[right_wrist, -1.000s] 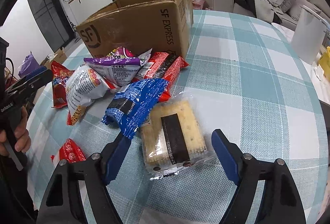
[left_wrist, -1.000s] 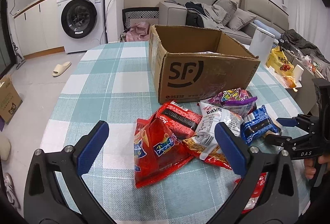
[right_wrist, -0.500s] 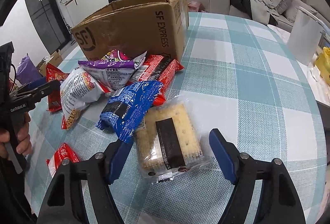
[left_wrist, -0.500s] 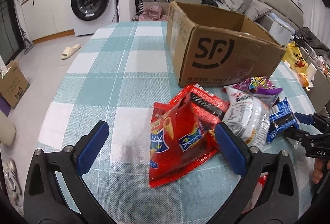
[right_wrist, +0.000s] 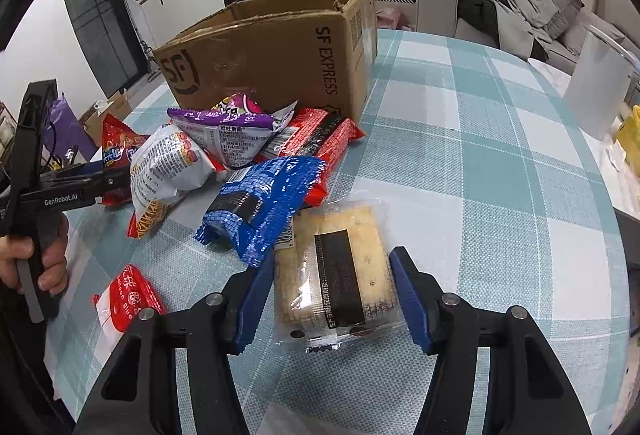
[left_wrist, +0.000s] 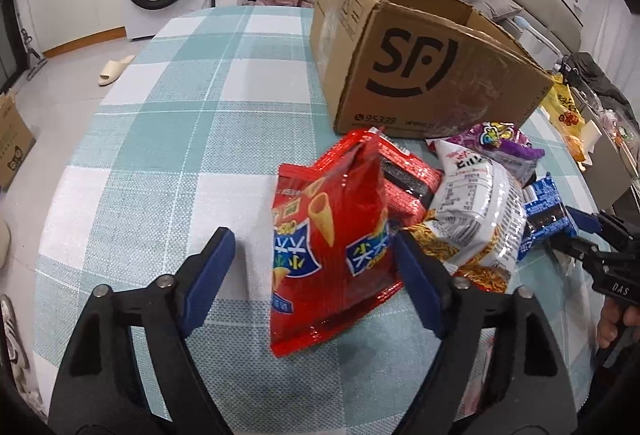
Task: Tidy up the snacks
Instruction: 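Grasp the red chip bag with the left gripper while the right gripper grasps the cracker bar, then carry the red chip bag and cracker bar toward the box with both grippers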
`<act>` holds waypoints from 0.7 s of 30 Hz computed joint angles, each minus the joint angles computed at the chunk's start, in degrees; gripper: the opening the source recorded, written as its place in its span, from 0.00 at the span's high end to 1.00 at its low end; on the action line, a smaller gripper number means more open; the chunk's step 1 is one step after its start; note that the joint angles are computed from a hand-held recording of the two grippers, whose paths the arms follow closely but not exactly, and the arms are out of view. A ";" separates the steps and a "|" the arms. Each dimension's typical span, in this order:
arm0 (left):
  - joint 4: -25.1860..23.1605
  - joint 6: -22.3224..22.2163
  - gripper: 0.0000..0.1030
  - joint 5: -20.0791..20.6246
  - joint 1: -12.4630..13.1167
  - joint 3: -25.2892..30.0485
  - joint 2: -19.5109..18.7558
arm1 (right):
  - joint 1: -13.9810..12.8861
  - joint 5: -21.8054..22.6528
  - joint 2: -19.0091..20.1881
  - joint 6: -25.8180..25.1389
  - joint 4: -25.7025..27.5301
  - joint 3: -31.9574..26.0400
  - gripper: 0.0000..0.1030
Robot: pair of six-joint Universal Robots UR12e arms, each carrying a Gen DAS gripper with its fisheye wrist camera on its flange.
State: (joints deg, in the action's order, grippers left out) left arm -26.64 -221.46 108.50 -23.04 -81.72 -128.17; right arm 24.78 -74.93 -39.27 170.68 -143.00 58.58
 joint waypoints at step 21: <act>8.24 1.69 0.63 -0.82 -1.01 -3.08 1.92 | -1.31 1.42 -1.93 5.47 -7.47 2.79 0.41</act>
